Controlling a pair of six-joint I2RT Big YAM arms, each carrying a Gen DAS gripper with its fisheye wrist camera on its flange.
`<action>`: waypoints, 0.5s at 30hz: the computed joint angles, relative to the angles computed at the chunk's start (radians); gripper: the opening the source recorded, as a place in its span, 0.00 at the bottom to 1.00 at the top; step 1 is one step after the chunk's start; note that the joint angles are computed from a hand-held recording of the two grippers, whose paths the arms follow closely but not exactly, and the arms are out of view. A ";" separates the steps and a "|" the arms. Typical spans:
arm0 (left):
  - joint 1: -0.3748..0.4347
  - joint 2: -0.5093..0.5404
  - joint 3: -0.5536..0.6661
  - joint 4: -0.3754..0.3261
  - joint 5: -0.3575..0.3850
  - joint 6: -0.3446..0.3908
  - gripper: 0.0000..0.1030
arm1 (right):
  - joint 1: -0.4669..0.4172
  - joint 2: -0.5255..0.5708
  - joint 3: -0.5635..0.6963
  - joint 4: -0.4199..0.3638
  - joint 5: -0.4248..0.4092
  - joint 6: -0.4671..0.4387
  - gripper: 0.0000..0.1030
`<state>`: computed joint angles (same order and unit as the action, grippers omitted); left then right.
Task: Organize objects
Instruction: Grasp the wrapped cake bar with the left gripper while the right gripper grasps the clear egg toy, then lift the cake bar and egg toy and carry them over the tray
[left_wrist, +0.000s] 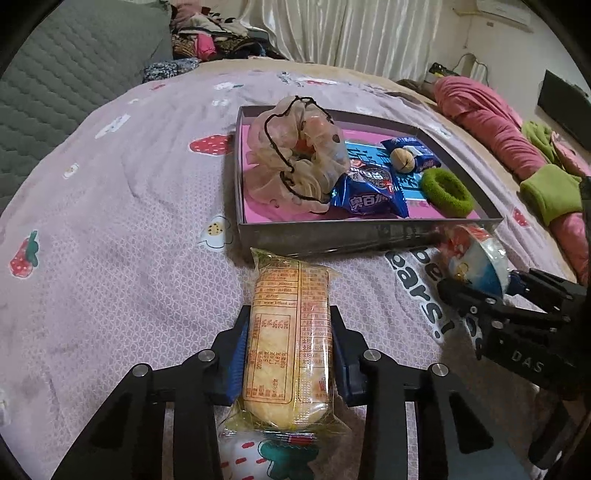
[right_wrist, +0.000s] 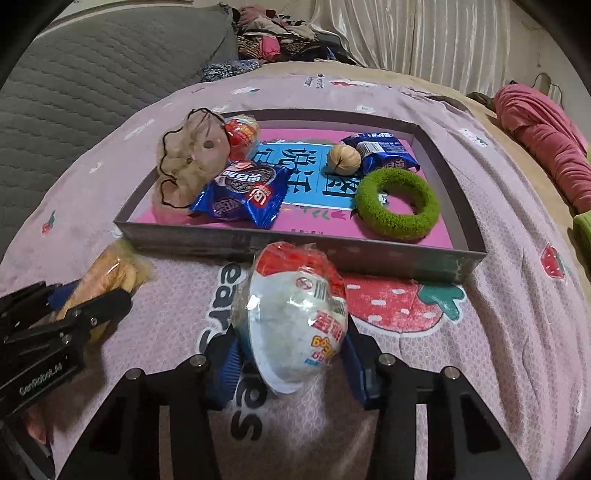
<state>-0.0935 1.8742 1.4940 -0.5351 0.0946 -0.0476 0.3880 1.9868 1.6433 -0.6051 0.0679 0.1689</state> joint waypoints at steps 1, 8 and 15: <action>-0.002 -0.004 -0.004 0.005 -0.004 0.001 0.38 | 0.003 -0.010 -0.012 0.009 0.005 -0.003 0.46; -0.015 -0.041 -0.027 0.022 -0.035 0.014 0.38 | 0.006 -0.065 -0.065 0.042 0.011 -0.007 0.46; -0.030 -0.107 -0.069 0.054 -0.030 0.015 0.37 | 0.007 -0.127 -0.123 0.074 0.034 -0.007 0.46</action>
